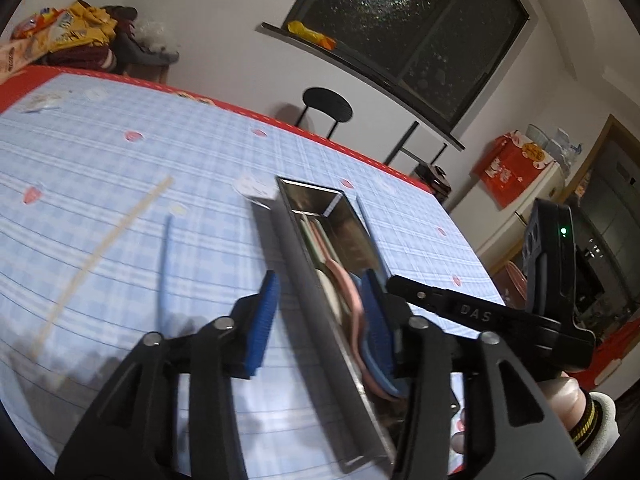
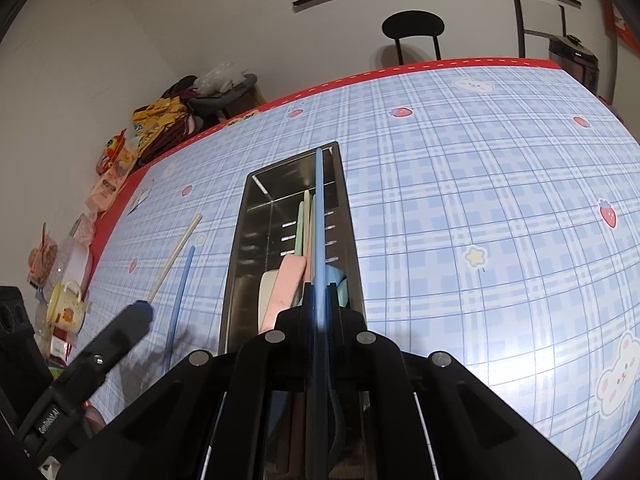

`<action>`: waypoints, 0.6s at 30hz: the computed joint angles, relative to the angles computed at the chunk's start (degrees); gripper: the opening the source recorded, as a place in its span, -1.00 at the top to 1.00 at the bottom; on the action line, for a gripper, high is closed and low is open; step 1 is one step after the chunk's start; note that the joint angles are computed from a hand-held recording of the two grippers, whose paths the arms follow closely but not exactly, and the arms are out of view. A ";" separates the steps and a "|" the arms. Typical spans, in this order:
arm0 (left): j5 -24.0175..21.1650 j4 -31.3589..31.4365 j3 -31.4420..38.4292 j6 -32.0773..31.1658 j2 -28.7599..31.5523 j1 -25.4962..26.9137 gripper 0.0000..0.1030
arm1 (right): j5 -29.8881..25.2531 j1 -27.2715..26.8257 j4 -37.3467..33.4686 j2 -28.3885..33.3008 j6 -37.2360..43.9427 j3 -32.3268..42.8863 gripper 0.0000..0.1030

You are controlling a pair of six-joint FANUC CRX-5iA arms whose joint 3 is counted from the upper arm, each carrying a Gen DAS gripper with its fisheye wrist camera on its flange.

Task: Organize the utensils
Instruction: 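Lower the blue spoon and blue chopstick into the caddy and open both grippers, then move the left gripper over the wooden chopstick while the right gripper moves over the last blue chopstick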

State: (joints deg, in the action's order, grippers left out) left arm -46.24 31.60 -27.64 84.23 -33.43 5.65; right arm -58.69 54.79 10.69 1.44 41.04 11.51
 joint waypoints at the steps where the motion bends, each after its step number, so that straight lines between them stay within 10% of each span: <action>1: -0.17 -0.51 0.17 0.06 -0.20 0.36 -0.08 | -0.03 0.15 0.55 -0.02 -0.34 0.03 0.86; 3: -0.83 -1.80 0.73 -0.21 -0.83 1.61 -0.22 | -0.43 0.42 1.32 -0.07 -0.86 0.25 0.73; 10: -3.02 -3.82 2.04 -5.33 -3.55 8.12 -0.84 | -2.44 4.36 11.76 -0.26 -4.29 -0.17 -0.69; 18: -7.70 1.28 1.13 -19.55 -6.51 21.53 -0.88 | -5.77 9.65 23.20 2.22 -6.54 0.55 -0.89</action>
